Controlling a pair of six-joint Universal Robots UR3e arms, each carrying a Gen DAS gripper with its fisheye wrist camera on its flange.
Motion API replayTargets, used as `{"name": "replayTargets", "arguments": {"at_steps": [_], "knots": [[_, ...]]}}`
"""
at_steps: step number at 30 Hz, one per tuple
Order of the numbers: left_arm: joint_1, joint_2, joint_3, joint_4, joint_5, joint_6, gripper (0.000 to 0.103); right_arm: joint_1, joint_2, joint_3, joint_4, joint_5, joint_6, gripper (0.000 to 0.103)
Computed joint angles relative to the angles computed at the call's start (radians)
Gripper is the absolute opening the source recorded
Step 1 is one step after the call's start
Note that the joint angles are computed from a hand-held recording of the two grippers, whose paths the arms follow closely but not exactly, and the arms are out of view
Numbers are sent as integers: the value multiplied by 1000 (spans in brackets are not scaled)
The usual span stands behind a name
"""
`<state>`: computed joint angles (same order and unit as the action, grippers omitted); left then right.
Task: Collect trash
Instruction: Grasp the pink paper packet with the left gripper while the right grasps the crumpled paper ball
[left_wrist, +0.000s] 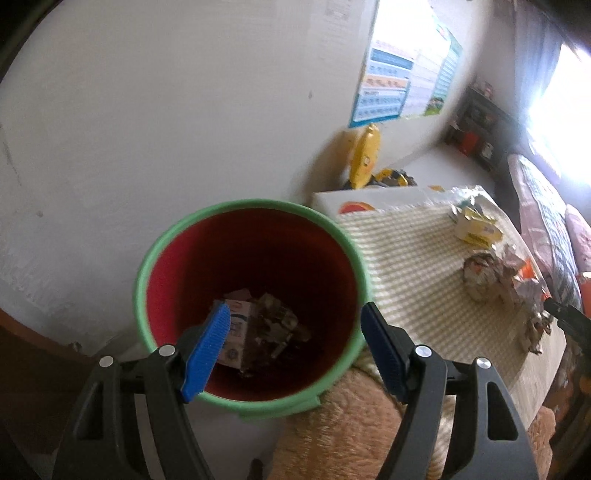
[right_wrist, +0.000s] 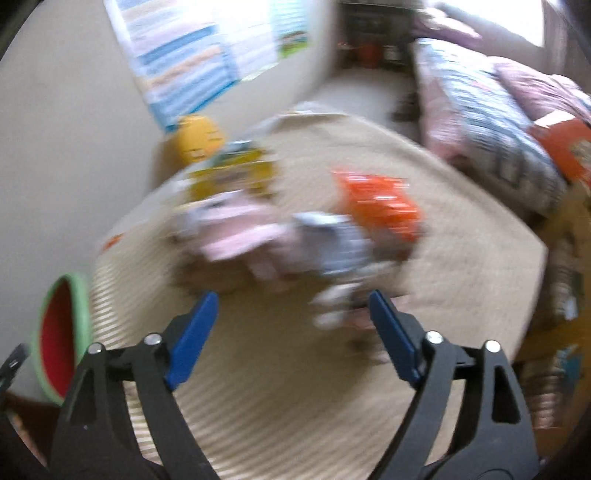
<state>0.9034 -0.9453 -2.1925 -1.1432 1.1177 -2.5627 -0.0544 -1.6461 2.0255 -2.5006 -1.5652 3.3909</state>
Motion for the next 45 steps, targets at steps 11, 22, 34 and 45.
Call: {"name": "replayTargets", "arguments": {"at_steps": [11, 22, 34, 45], "knots": [[-313, -57, 22, 54, 87, -132, 70, -205, -30, 137, -20, 217, -153, 49], [-799, -409, 206, 351, 202, -389, 70, -334, -497, 380, 231, 389, -282, 49], [-1123, -959, 782, 365, 433, -416, 70, -509, -640, 503, 386, 511, -430, 51], [-1127, -1037, 890, 176, 418, -454, 33, -637, -740, 516, 569, 593, -541, 51]]}}
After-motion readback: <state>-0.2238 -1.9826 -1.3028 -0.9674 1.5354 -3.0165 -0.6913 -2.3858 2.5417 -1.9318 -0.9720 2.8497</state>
